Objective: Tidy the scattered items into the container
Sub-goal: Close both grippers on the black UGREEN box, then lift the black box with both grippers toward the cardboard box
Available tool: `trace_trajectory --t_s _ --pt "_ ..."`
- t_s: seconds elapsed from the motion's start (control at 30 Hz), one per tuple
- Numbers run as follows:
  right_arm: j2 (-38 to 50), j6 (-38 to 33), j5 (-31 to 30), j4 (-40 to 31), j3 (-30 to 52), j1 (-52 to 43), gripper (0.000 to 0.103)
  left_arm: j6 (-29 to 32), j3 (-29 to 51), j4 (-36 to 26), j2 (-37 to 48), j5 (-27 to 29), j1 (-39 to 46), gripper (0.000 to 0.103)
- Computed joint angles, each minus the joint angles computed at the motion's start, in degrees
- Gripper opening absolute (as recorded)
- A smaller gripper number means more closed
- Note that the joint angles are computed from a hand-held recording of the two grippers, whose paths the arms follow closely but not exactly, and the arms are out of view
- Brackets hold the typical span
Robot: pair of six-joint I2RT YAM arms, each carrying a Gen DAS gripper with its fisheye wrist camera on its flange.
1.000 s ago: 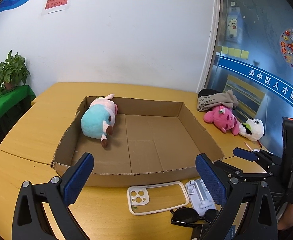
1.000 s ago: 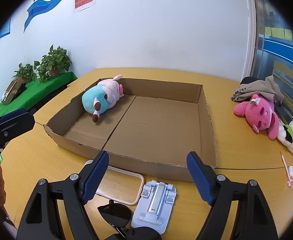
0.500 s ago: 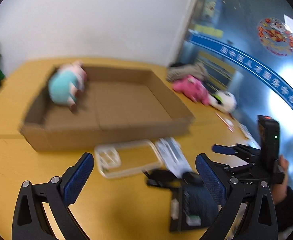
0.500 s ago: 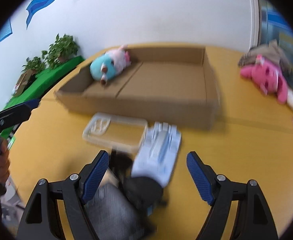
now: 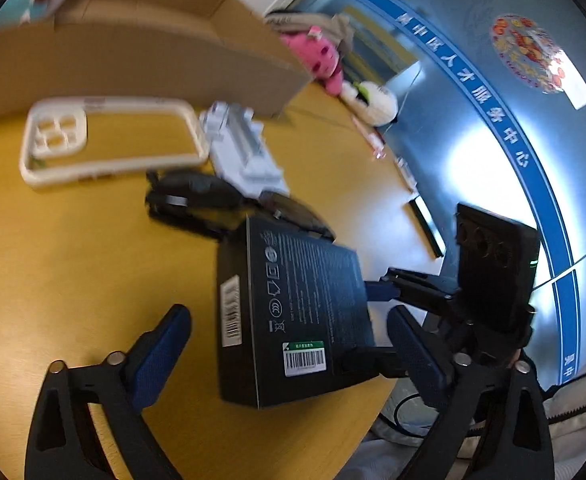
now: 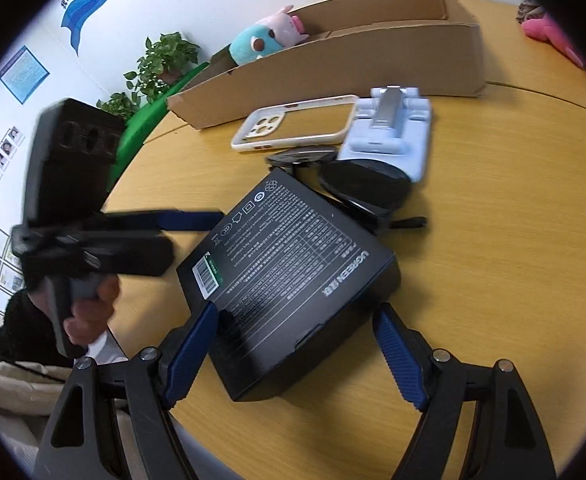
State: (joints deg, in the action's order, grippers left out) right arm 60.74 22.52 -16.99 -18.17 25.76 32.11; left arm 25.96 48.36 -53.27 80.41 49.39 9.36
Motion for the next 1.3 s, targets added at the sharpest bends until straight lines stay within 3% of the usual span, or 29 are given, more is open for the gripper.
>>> trace_trajectory --t_s 0.17,0.3,0.5,0.63,0.8,0.87,0.97,1.3 --pt "2.1 -0.5 -1.6 -0.2 2.3 0.5 0.078 1.8 -1.0 -0.3 0.3 -0.7 0.8 0.086" --pt "4.3 -0.8 -2.4 -1.3 4.7 0.2 0.087 2.4 -0.4 -1.5 1.5 -1.0 3.0 0.067" --pt "6.4 -0.8 0.4 -1.4 6.7 2.3 0.091 5.7 1.4 -5.2 5.3 0.8 7.0 0.060" --pt "5.5 -0.7 2.2 -3.3 8.3 3.5 0.085 4.5 1.6 -5.3 4.4 -0.5 7.4 0.060" --pt "6.0 -1.0 8.9 -3.3 10.1 8.7 0.076 3.8 2.0 -6.3 -0.2 -3.6 9.0 0.055" --pt "5.8 -1.2 10.4 -2.9 10.7 9.8 0.065 3.7 3.2 -7.3 -2.1 -5.3 9.8 0.053" --pt "6.7 -1.2 12.0 -2.6 13.2 10.3 0.058 4.0 5.3 -8.5 -3.3 -6.6 10.8 0.051" --pt "11.2 -3.4 18.7 -0.6 19.8 12.9 0.054 1.3 11.5 -6.6 -5.0 -7.8 12.1 0.052"
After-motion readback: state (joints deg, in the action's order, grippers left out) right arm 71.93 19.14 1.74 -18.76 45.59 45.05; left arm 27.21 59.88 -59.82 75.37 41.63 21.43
